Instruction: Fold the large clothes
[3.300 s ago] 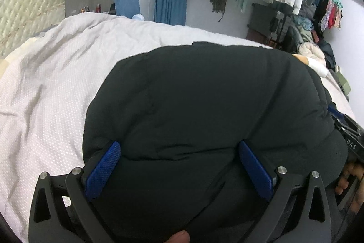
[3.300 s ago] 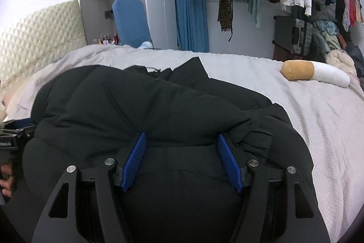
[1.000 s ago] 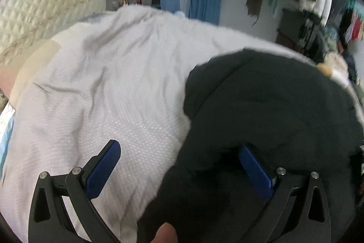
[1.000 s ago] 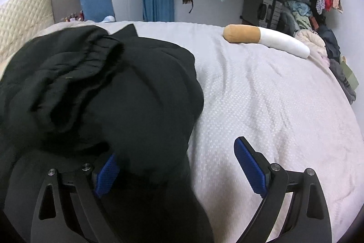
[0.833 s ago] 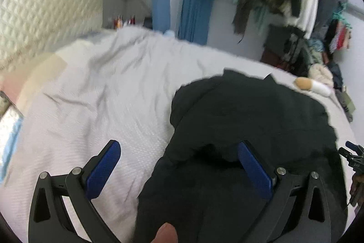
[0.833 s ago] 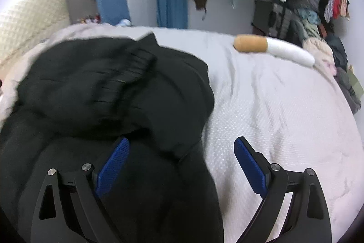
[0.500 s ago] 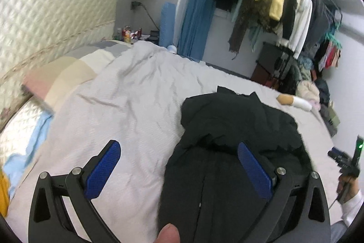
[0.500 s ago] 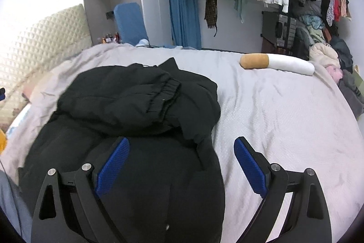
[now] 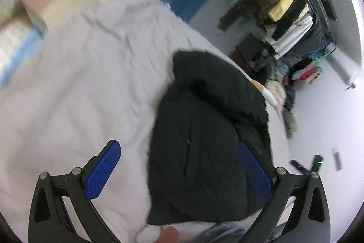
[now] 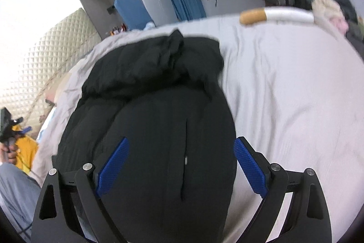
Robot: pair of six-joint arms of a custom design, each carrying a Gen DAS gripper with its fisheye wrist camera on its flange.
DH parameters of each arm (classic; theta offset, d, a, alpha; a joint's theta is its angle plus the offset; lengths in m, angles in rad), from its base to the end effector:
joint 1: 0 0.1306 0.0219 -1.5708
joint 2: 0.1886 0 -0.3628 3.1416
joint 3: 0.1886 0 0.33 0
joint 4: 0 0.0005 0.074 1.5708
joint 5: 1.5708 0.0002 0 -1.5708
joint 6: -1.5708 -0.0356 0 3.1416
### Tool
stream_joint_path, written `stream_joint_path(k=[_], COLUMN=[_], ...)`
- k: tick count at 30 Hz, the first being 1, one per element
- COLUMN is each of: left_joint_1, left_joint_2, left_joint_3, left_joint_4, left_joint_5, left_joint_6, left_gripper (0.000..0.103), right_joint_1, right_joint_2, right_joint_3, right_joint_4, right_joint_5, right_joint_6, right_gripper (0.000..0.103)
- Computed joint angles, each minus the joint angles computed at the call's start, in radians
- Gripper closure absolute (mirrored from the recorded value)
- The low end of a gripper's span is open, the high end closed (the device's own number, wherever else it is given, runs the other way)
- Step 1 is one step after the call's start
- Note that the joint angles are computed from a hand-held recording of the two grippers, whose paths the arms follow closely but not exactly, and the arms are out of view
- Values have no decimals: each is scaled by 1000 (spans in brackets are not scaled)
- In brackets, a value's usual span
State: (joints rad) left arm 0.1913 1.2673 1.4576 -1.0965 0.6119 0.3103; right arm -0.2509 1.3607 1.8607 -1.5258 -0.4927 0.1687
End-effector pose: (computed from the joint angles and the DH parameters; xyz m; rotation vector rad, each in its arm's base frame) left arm 0.3651 0.0494 0.4721 -0.3422 2.3903 -0.8061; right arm 0.3510 -0.0731 0.5613 -0.0720 2.4792 0.4645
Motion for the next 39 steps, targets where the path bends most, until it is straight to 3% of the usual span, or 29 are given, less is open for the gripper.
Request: stream_joint_path(k=[6,10,17,21,23,25,27,30,33,36,39], left_joint_1=[-49,-89,-168,-161,-154,-145,-149,-159,-185,-209,-220], left_joint_2=[21,31,47,15,6,4,16,41,52,64,59], left_joint_3=[-204,-289,-333,-367,-377,-381,-376,-371,-375,-363,-372], left_joint_4=[142,216,284,411,443,433,390,330,339,358,436], left_joint_5=[86,123,175,308,329,322,264,192,147,173,243], left_joint_6=[61,85,110,189,213,220,197,153,156,186,235], left_gripper=[2,5,14,14,14,14,14,14,14,14,14], right_joint_1=[-72,-96,-116,-100,-98,-104,-103,-100,-89,-79,-64], right_joint_2=[-50,-70,-62,-73,-81,-89,-98,-99,-83,-81,-85], right_joint_3=[-161,-262,-353,-336,-328,-317,-319,-338,-369,-397,-382], right_joint_4=[-35,-26,-45,-59,-60,-65,-57,-59,-78,-102,-101], right_joint_5=[-78,-88,-192,-256,-306,-357,-380,-347,-275,-291,-390], right_joint_6=[-4,-18,-66,-59,-60,-54,-50,-47,-50,-34,-23], right_gripper=[14,15,15,15,15,15,15,15,15,15,15])
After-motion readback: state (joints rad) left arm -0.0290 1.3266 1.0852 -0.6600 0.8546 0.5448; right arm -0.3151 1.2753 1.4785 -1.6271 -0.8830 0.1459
